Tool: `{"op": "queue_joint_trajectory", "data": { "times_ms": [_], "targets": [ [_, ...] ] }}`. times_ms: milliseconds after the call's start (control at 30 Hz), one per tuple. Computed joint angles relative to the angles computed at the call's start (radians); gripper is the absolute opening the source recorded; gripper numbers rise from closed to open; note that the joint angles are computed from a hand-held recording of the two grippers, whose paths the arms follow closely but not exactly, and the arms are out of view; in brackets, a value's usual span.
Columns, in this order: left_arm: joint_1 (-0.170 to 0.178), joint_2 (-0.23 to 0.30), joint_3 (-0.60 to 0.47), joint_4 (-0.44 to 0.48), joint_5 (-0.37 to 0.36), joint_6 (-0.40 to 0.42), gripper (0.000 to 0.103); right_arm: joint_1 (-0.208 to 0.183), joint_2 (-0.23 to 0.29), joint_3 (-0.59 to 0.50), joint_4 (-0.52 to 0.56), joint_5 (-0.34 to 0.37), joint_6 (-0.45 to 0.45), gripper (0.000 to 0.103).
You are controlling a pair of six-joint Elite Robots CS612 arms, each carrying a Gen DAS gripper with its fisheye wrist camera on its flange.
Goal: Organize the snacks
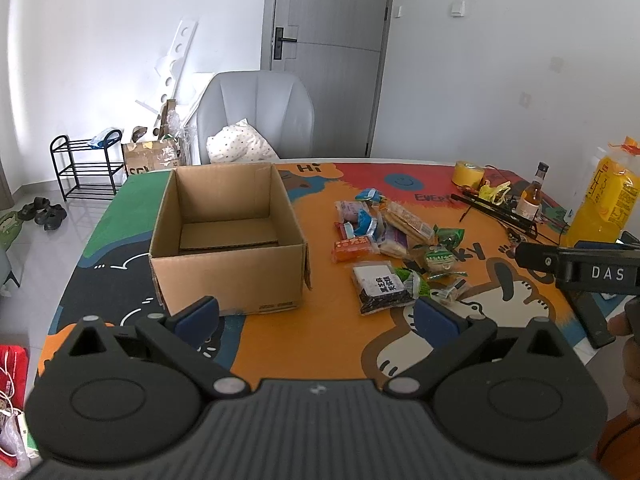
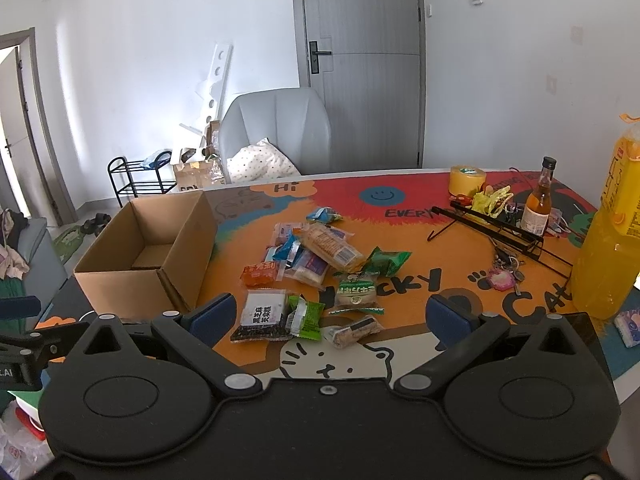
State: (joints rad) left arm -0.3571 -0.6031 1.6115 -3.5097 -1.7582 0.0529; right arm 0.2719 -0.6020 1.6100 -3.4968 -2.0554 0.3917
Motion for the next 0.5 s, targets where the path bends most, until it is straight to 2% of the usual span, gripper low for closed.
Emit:
{"op": "queue_joint_trajectory", "data": {
  "times_ms": [500],
  "targets": [
    [-0.002, 0.003, -0.006, 0.014, -0.008, 0.005, 0.103, -0.004, 0.014, -0.013, -0.005, -0.003, -0.024, 0.103]
  ]
}}
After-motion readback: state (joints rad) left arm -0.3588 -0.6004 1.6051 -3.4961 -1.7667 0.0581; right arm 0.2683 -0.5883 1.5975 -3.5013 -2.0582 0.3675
